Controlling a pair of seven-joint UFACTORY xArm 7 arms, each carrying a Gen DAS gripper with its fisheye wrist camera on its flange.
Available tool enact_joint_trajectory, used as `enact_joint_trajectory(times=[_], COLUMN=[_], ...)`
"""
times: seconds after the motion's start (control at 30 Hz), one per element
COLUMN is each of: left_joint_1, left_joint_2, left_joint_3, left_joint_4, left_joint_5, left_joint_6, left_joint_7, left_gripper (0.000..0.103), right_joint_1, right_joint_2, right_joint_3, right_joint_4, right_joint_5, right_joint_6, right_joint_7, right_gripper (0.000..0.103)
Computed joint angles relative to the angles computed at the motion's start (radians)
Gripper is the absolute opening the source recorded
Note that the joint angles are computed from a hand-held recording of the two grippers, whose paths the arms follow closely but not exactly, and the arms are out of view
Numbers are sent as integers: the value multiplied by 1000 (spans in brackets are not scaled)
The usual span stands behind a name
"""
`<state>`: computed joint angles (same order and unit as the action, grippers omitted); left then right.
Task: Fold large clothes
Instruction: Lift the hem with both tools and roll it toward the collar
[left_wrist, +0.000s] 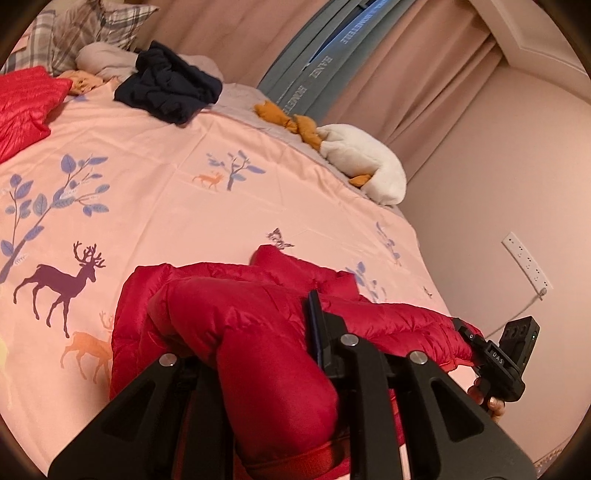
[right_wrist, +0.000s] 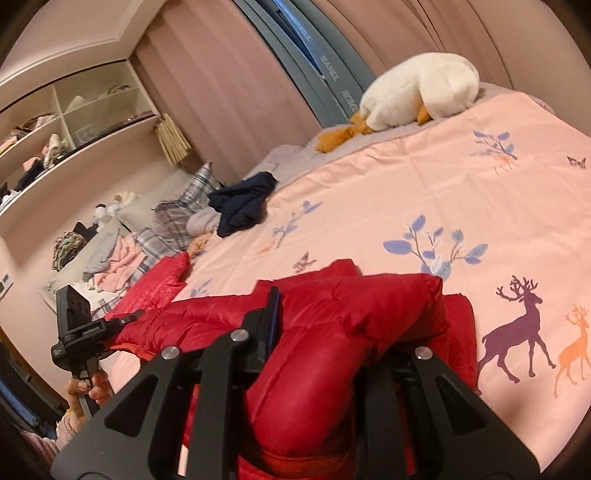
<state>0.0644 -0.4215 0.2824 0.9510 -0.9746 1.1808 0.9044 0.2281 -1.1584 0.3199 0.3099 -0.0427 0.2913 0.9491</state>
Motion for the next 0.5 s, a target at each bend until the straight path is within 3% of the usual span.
enact_joint_trajectory(times=[0.5], left_joint_1=[-19], left_joint_2=[121], left_joint_3=[-87], left_joint_4=[71], left_joint_5=[40], left_joint_6=[-130], left_joint_7=[-75], left_gripper=[18], right_joint_1=[-80], right_joint_2=[209], right_joint_3=[-39], right_joint_4=[64], right_joint_5=[-13], right_joint_6=[-71], right_joint_7=[-48], right_gripper=[18])
